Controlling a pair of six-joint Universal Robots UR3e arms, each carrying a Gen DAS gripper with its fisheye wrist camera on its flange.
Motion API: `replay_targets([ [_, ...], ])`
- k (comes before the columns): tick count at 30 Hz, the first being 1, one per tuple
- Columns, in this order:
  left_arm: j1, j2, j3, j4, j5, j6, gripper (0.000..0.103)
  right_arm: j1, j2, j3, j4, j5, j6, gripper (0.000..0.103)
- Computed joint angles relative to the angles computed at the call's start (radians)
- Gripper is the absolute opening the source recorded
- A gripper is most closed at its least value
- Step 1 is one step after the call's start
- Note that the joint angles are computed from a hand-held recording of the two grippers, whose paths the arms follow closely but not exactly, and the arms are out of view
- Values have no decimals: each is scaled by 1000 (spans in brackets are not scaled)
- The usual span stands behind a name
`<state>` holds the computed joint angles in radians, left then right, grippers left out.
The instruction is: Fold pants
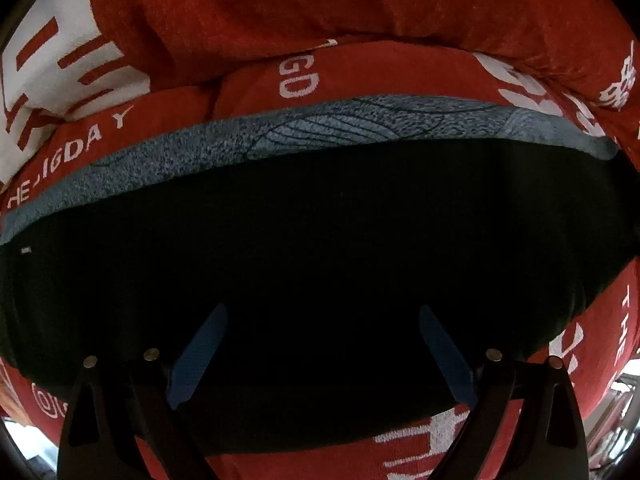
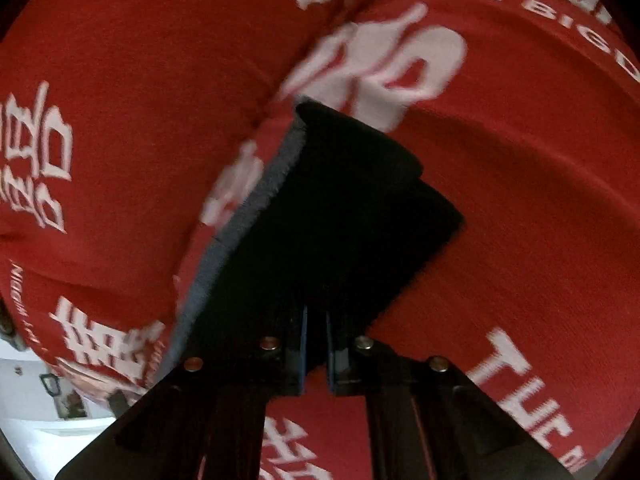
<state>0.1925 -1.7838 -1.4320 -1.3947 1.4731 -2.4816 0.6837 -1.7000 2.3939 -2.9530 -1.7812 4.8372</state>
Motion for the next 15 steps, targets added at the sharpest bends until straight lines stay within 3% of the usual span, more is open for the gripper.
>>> replay_targets([
  [3, -5, -19, 34, -25, 13, -9, 98, 17, 89, 97, -212, -9, 78, 8],
  [5, -29, -33, 77, -47, 42, -8, 98, 27, 79, 99, -218, -24, 106, 15],
  [7, -29, -31, 116, -77, 22, 3, 98, 28, -7, 36, -10, -10, 81, 26],
  [11, -52, -68, 227, -95, -22, -23, 98, 88, -89, -98, 253, -61, 50, 26],
  [13, -84, -139, 309, -89, -26, -82, 98, 95, -78, -152, 295, -79, 21, 26],
  [15, -114, -205, 368, -60, -1, -144, 98, 33, -18, -208, 262, -28, -109, 26],
])
